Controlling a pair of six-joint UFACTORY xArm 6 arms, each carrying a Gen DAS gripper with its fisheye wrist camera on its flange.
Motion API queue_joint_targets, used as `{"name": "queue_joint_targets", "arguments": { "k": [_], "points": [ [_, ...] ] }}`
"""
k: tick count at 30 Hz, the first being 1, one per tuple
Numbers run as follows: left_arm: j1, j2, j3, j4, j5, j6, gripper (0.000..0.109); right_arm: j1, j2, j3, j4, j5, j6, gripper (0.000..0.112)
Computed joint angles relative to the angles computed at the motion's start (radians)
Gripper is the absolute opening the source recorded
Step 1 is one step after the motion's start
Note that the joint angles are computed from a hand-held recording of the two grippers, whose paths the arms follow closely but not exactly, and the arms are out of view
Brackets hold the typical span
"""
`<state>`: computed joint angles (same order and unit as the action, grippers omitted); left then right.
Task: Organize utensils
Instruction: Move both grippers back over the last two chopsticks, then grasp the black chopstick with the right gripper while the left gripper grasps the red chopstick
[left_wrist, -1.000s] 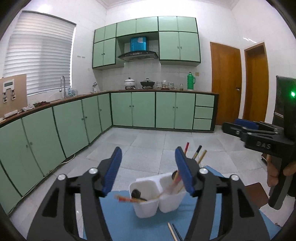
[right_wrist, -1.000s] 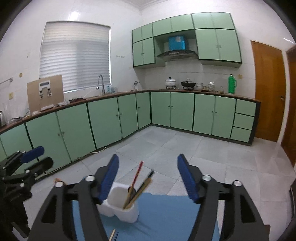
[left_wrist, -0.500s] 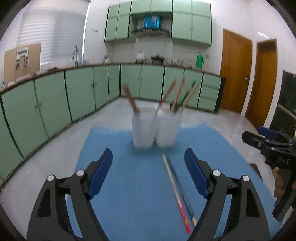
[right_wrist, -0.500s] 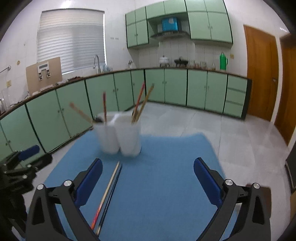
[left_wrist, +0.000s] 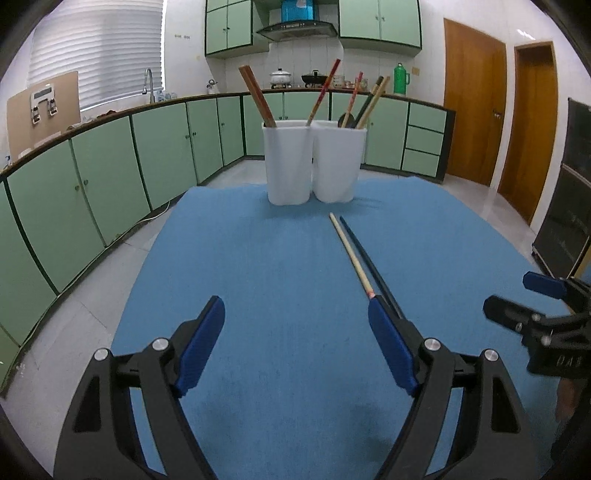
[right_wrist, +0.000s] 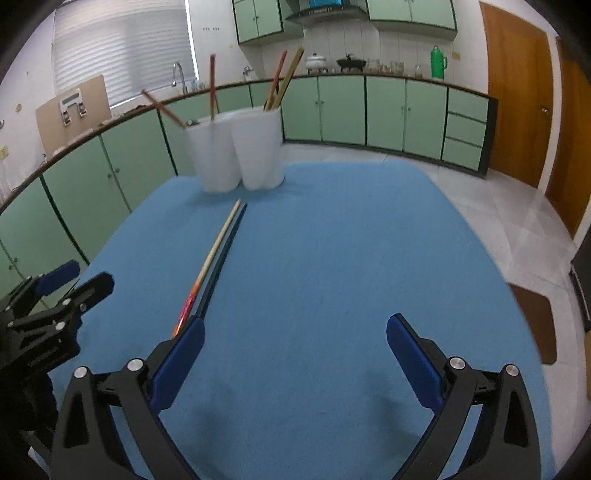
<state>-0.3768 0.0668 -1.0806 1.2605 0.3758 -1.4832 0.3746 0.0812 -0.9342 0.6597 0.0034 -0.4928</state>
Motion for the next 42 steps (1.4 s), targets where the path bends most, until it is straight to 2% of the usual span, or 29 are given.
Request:
{"name": "queue_joint_targets", "arguments": {
  "k": [5,8,11,17,20,23,25,30,34,42],
  "points": [
    [0.003,-0.008,0.019,-0.035,0.008,0.025,0.078,0.026,-0.006,0.025,-0.033,0.01,-0.001,0.096],
    [0.009,-0.016,0.026,-0.062,0.019,0.043,0.078,0.038,-0.006,0.029,-0.036,0.027,-0.004,0.091],
    [0.018,-0.023,0.035,-0.075,0.032,0.044,0.078,0.038,-0.001,0.037,-0.145,0.035,0.086,0.084],
    [0.028,-0.036,0.052,-0.07,0.034,0.021,0.078,0.05,0.005,0.028,-0.239,0.067,0.163,0.074],
    [0.028,-0.033,0.051,-0.073,0.03,0.022,0.078,0.047,0.016,0.016,-0.362,0.099,0.248,0.062],
    [0.029,-0.028,0.048,-0.084,0.025,0.036,0.078,0.05,0.022,0.012,-0.413,0.107,0.286,0.053],
    [0.028,-0.026,0.047,-0.085,0.024,0.038,0.079,0.062,0.019,0.012,-0.348,0.108,0.218,0.038],
    [0.023,-0.022,0.043,-0.094,0.025,0.053,0.079,0.087,0.01,0.006,-0.158,0.13,0.03,0.009],
    [0.015,-0.013,0.03,-0.103,0.024,0.07,0.079,0.083,0.008,-0.003,-0.035,0.154,-0.068,0.008],
    [-0.015,0.031,-0.01,-0.156,-0.019,0.101,0.079,0.0,0.01,-0.013,-0.051,0.164,-0.018,0.007]
  ]
}}
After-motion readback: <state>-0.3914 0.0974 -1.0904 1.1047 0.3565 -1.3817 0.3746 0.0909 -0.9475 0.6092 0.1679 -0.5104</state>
